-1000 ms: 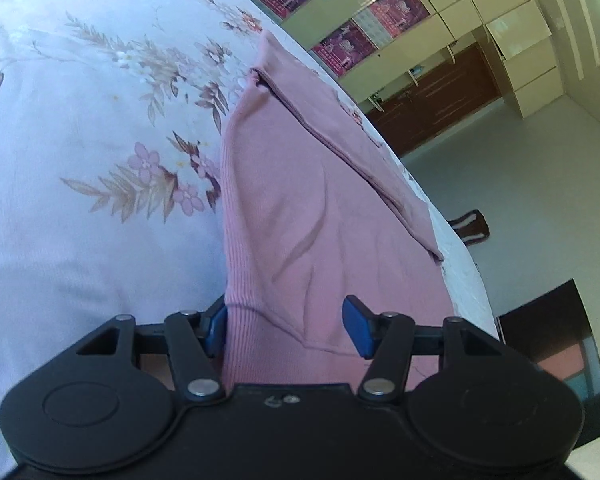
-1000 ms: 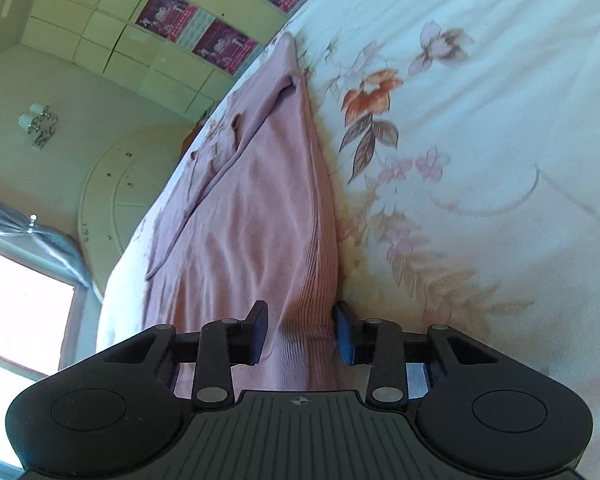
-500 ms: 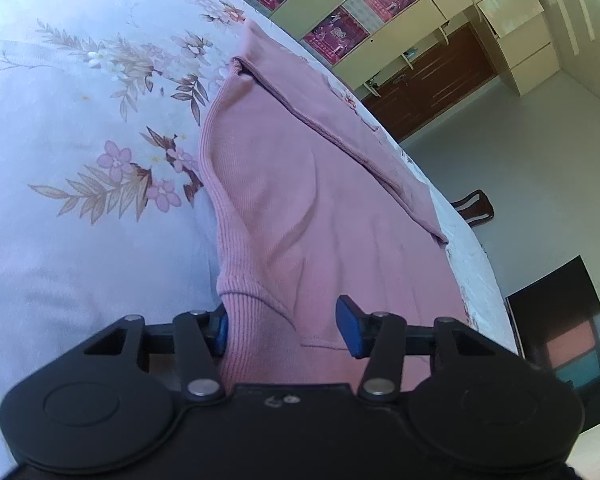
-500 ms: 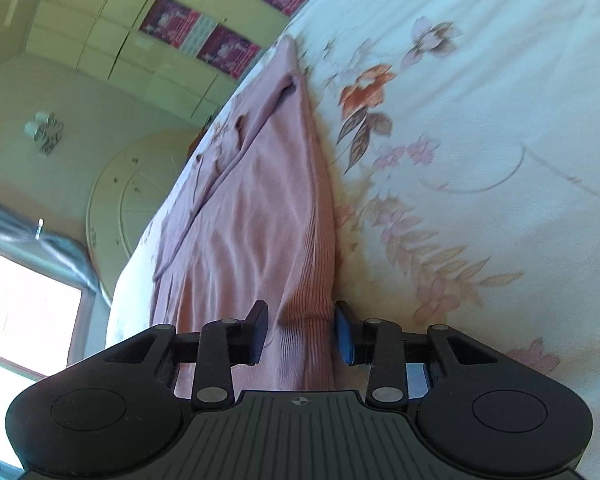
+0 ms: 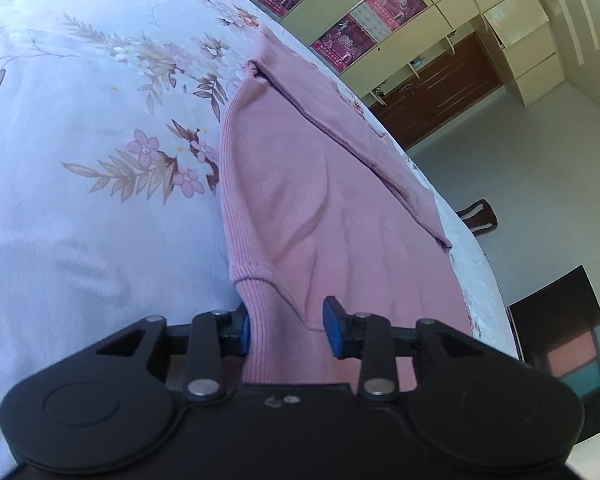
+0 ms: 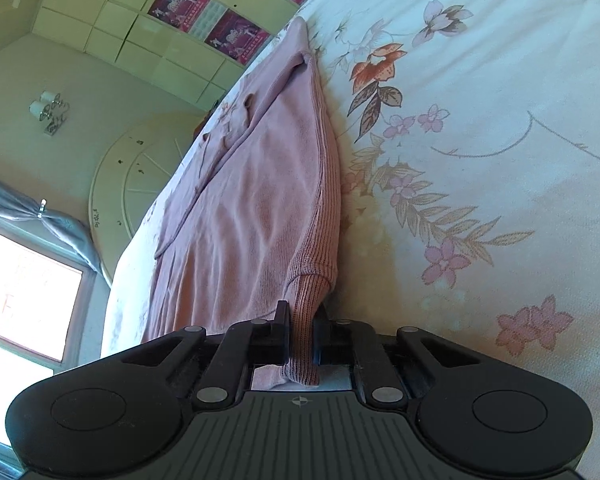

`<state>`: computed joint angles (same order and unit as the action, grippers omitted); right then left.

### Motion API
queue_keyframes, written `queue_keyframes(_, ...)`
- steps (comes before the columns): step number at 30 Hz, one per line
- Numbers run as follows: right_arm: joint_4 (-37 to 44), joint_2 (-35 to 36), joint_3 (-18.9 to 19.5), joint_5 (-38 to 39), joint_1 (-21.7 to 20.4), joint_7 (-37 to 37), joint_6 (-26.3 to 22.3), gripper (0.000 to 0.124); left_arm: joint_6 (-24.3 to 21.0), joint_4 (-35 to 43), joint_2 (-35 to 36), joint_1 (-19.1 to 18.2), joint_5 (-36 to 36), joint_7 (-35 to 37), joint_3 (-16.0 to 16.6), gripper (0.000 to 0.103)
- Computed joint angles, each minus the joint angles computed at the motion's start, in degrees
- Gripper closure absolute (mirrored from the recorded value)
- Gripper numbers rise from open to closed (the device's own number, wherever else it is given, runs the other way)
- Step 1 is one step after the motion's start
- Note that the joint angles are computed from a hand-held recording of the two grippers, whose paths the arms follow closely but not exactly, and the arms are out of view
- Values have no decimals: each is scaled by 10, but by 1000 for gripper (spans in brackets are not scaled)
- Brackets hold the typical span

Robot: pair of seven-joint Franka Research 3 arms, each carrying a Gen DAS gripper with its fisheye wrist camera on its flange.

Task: Fold small clothes
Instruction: 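Lift the hem with both tools and fold it toward the collar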

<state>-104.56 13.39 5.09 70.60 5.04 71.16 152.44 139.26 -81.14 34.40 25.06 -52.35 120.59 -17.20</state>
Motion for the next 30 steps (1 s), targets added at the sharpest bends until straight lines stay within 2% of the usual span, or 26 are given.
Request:
queue_keyframes(3,1,1,-1,-6,1,12,0,114,11,-4,-1,-3,-3,0,0,70)
queue_keyframes(5,5,6,-4,-32,6,34,3,115,22,4,3,-19,26,-29,14,98)
queue_keyframes(7,10,5,-5,-64,12,41,17,117,45,-11,-7,2,-14,9,-14,99)
queue_keyframes(9,7,-7,9,-15,3,-8,36,117,62,-32,-25,24,-77,65,-39,99)
queue_keyframes(11,2,-28,16,54,-3,-85,51,117,69,-44,-38,26,-114,98,-39,99)
queue_keyframes(13,-4,-42,11,91,1,-140,56,118,73,-42,-35,3,-90,75,-11,98)
queue_keyframes(15,-9,-39,4,68,8,-126,56,118,55,-23,-15,-27,-18,-4,24,98)
queue_keyframes(16,-10,-27,-9,7,18,-70,48,118,56,-22,-10,-32,-2,-25,27,98)
queue_keyframes(17,-7,-13,-28,-69,33,8,31,117,69,-27,-11,-23,-16,-20,14,99)
queue_keyframes(18,-7,-6,-28,-104,32,46,19,118,71,-28,-12,-21,-12,-26,11,99)
queue_keyframes(19,-11,-8,-7,-100,17,45,35,118,74,-29,-14,-19,-10,-26,8,99)
queue_keyframes(20,-16,-12,-5,-64,18,21,46,118,74,-29,-14,-17,-7,-26,5,99)
queue_keyframes(22,-20,-17,0,-49,15,9,56,117,76,-28,-14,-11,-12,-34,-1,99)
queue_keyframes(26,-5,-19,5,-10,10,-21,65,117,112,-27,-24,5,-86,0,-33,99)
queue_keyframes(28,20,-14,8,13,10,-47,70,117,127,-4,-20,-3,-103,-1,-34,99)
queue_keyframes(30,53,-3,5,3,12,-37,73,117,134,41,-7,-16,-96,-14,-31,99)
